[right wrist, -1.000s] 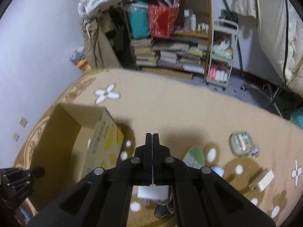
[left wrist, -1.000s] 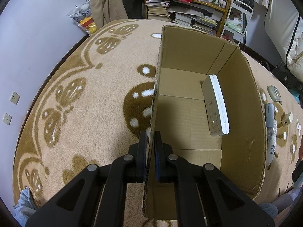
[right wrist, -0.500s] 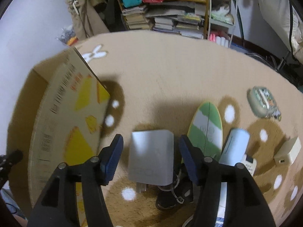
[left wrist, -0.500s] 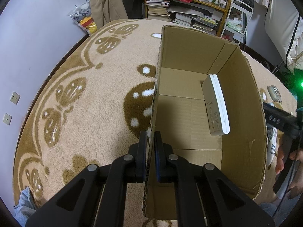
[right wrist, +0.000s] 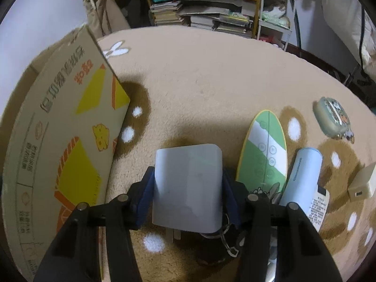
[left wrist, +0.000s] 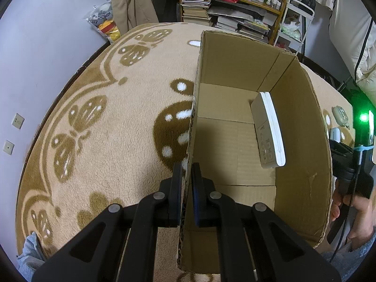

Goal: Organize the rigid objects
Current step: 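Lift the white charger with the right tool and carry it over the box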

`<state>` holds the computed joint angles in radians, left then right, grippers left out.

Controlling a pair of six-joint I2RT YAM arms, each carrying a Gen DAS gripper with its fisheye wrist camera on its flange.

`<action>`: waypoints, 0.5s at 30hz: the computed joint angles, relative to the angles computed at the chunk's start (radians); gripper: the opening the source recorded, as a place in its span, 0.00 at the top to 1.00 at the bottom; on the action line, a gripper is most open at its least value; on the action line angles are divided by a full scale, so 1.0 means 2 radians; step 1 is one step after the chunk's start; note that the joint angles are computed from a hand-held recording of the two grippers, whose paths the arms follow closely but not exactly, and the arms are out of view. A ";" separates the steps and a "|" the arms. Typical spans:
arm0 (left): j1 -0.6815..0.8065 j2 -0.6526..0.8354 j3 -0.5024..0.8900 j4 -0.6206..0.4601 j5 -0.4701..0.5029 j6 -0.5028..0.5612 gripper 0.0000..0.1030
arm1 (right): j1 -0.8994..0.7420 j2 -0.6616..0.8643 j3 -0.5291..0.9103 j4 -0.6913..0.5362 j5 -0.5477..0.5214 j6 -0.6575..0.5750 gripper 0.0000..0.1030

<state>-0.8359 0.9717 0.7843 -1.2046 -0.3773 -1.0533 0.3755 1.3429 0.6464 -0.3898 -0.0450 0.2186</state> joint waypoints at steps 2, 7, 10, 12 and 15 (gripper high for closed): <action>0.001 0.001 0.001 -0.001 0.000 0.001 0.92 | -0.005 -0.015 -0.004 0.001 -0.007 0.006 0.44; 0.002 0.004 0.004 -0.002 0.002 0.002 0.92 | -0.006 -0.055 -0.003 -0.007 -0.017 0.020 0.44; 0.007 0.001 0.003 -0.001 0.005 0.007 0.92 | -0.007 -0.072 0.005 -0.016 -0.022 0.027 0.44; 0.012 -0.002 0.002 0.001 0.008 0.011 0.93 | -0.006 -0.086 0.011 -0.021 -0.027 0.033 0.44; 0.016 -0.007 0.000 0.003 0.010 0.014 0.93 | 0.003 -0.104 0.025 -0.031 -0.025 0.036 0.44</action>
